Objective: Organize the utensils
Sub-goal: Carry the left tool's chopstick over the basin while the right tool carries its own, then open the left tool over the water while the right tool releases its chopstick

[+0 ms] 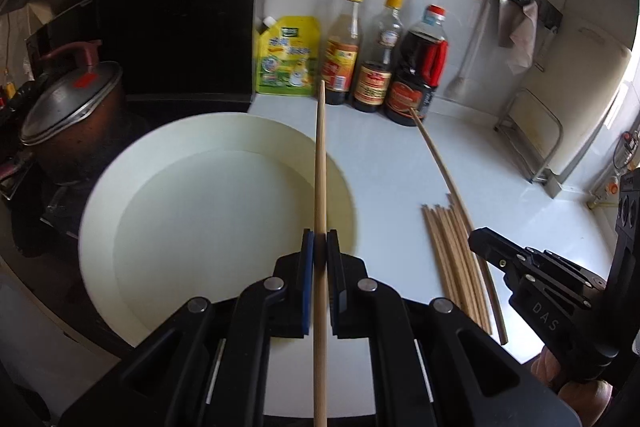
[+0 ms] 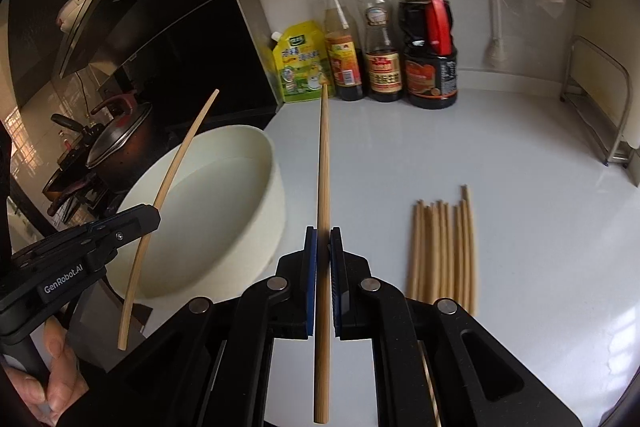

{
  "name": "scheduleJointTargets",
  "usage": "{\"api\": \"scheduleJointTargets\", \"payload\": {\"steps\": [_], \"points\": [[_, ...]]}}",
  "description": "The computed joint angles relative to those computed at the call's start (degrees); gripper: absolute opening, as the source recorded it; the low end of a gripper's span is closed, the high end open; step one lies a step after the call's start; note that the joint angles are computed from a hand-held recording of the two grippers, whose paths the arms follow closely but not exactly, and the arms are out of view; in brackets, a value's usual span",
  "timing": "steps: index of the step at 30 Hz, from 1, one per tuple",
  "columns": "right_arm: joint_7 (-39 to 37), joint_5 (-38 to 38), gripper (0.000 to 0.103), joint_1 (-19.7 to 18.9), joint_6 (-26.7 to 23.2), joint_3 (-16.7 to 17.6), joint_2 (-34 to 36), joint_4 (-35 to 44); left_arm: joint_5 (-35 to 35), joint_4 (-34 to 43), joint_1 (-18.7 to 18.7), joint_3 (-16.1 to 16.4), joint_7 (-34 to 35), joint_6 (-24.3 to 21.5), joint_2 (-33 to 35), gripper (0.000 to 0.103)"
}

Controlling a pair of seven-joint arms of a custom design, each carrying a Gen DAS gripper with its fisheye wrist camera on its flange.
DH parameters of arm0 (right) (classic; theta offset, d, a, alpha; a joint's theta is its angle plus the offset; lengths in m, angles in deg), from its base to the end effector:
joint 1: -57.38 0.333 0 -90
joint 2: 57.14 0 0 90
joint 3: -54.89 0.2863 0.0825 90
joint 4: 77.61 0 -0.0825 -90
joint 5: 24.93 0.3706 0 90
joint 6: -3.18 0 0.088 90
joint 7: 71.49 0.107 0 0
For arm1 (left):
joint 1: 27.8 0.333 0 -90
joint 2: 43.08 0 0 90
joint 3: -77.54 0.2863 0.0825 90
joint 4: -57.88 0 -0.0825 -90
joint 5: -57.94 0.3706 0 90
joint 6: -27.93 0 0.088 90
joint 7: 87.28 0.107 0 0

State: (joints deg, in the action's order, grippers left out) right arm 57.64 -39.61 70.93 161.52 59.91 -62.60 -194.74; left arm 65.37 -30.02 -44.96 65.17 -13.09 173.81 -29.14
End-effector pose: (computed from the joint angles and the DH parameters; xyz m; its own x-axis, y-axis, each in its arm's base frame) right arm 0.5341 0.1924 0.5547 -0.0485 -0.9668 -0.2510 -0.6869 0.2147 -0.6943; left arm 0.5861 -0.3143 0.5832 -0.3290 -0.9370 0.1173 -0.7047 0.1609 -0.6910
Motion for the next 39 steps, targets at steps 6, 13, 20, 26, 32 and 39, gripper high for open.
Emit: {"api": "scheduleJointTargets", "payload": {"steps": [6,13,20,26,32,39], "points": [[-6.91,5.27,0.006,3.28,-4.19,0.32,13.41,16.95,1.75,2.61,2.33,2.26,-1.1,-0.84,2.18,0.007],[-12.6,10.29,0.006,6.93,-12.55,-0.11,26.41,34.04,-2.45,7.14,4.96,2.16,1.24,-4.21,7.01,0.007],[-14.86,13.62,0.006,8.58,-20.7,-0.77,35.79,46.35,-5.22,11.76,6.21,2.21,2.9,-7.79,11.66,0.007],[-14.84,14.39,0.006,9.31,-23.44,-1.6,38.17,49.18,-4.02,14.48,5.53,3.14,2.47,-10.03,14.16,0.007],[-14.22,14.33,0.006,9.31,-20.85,-1.99,36.07,45.36,-3.03,12.79,5.46,3.62,1.14,-8.31,13.28,0.043],[-12.03,12.63,0.007,9.3,-17.6,-2.45,31.93,39.56,-3.0,8.52,6.42,3.47,0.16,-5.46,10.1,0.051]]}}
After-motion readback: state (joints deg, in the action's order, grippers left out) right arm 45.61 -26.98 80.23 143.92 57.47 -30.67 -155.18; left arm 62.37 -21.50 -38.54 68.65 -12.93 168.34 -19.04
